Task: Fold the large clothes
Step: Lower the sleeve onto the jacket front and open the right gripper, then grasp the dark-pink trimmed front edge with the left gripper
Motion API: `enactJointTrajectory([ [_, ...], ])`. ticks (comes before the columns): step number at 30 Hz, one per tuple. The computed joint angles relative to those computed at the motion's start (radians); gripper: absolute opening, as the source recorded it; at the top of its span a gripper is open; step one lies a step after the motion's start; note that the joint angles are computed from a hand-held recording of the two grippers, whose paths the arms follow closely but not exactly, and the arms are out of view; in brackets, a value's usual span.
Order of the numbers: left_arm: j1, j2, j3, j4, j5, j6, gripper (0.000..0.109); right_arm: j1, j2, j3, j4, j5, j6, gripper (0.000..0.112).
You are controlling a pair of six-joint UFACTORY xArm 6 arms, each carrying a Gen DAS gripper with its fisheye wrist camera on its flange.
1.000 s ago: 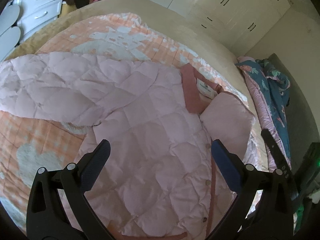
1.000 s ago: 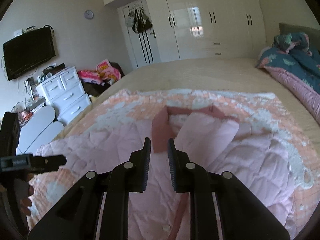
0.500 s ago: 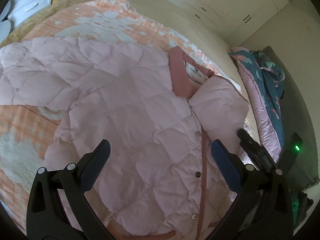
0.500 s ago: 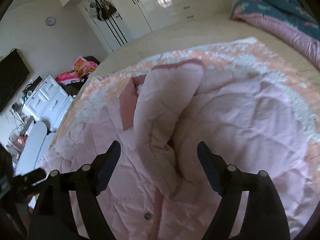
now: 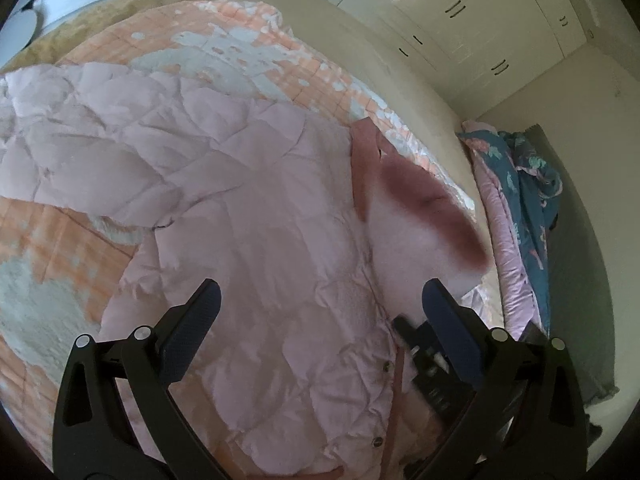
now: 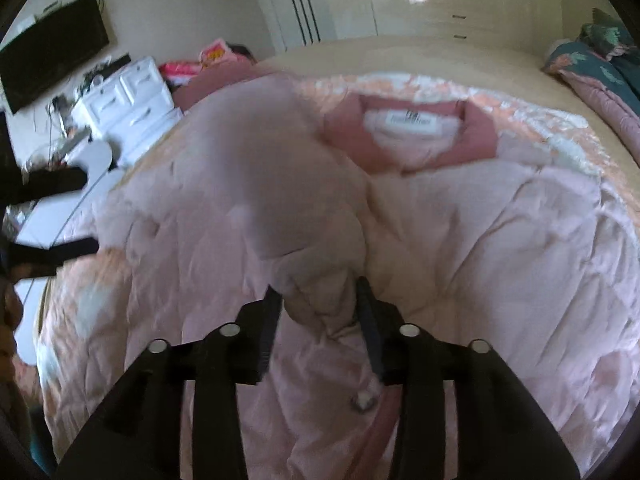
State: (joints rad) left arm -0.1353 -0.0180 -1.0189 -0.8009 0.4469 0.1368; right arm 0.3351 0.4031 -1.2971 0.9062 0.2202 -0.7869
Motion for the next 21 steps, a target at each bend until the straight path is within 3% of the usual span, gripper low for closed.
enactJointTrajectory([
  [1,0.0,0.004,-0.003,-0.018,0.01,0.009,0.094,0.002,-0.01,0.015,0.006,0.011,-0.01,0.053],
  [6,-0.003,0.041,-0.03,-0.146,0.07,0.087,0.094,0.019,-0.085,0.102,0.139,0.04,-0.147,0.063],
  [9,-0.011,0.078,-0.047,-0.123,0.09,0.054,0.094,0.012,-0.15,0.165,0.202,0.027,-0.191,0.065],
  [16,-0.017,0.171,-0.089,-0.241,0.153,0.069,0.094,-0.052,-0.25,0.291,0.262,-0.044,-0.175,0.067],
  [21,-0.045,0.217,-0.111,-0.246,0.096,0.051,0.094,-0.116,-0.309,0.364,0.263,-0.051,-0.145,0.068],
])
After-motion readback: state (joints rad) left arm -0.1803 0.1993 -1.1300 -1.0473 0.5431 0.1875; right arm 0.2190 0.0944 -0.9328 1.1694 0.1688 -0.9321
